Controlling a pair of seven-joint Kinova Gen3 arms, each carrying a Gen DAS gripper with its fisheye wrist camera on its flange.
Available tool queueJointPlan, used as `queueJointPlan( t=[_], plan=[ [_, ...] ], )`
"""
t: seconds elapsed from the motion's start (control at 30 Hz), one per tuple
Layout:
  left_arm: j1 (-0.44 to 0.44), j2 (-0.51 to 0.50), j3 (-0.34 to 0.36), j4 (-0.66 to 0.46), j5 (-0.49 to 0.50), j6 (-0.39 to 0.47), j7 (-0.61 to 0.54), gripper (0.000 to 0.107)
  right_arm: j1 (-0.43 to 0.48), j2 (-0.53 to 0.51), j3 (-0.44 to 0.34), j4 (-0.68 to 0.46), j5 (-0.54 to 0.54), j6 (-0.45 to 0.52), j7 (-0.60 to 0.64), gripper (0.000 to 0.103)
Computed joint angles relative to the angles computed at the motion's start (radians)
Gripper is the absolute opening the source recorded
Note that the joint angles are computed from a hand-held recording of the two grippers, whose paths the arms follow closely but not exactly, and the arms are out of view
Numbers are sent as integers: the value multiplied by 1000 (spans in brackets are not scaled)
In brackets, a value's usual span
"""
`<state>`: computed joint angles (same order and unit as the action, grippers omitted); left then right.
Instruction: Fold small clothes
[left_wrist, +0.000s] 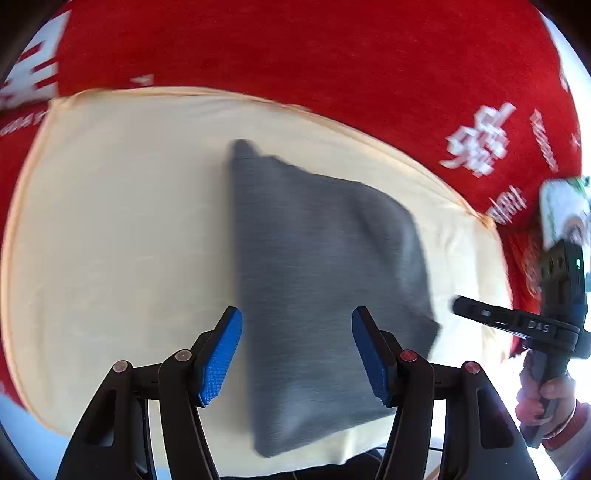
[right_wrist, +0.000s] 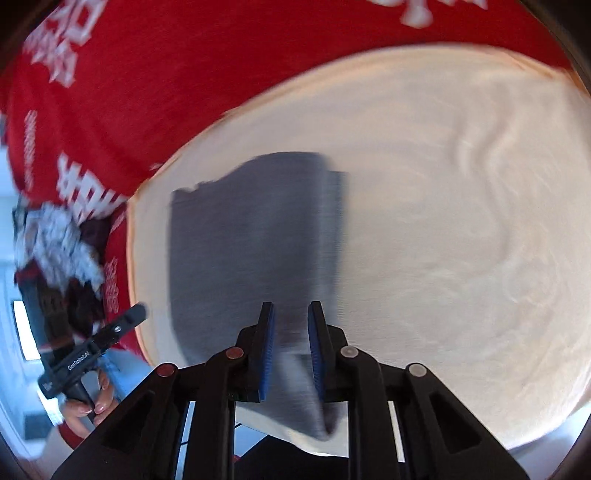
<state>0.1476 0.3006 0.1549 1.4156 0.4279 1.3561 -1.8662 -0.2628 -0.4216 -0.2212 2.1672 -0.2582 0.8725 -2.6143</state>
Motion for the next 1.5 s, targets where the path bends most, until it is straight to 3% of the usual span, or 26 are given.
queueJointPlan(
  t=[0.17,0.23,0.33,0.6,1.0,1.5],
  plan=[
    [45,7,15,51,-6,-37,3,62,-16,135,-80,-55,96,42,-34,20],
    [59,8,13,80,-22,-63,16,62,-35,186,-106,-29,121,54,-65,17],
    [64,-6,17,103,-29,-86,1,62,-74,149,-113,36,148,0,-124,16],
    [123,-12,19,76,-120,-69,72,62,-127,152,-119,1,182,67,-186,17],
    [160,-21,18,40,-197,-23,143,62,-157,164,-86,1,113,73,-208,21],
    [171,-44,18,36,-238,14,141,62,-146,98,-120,-12,64,197,-313,24]
  ],
)
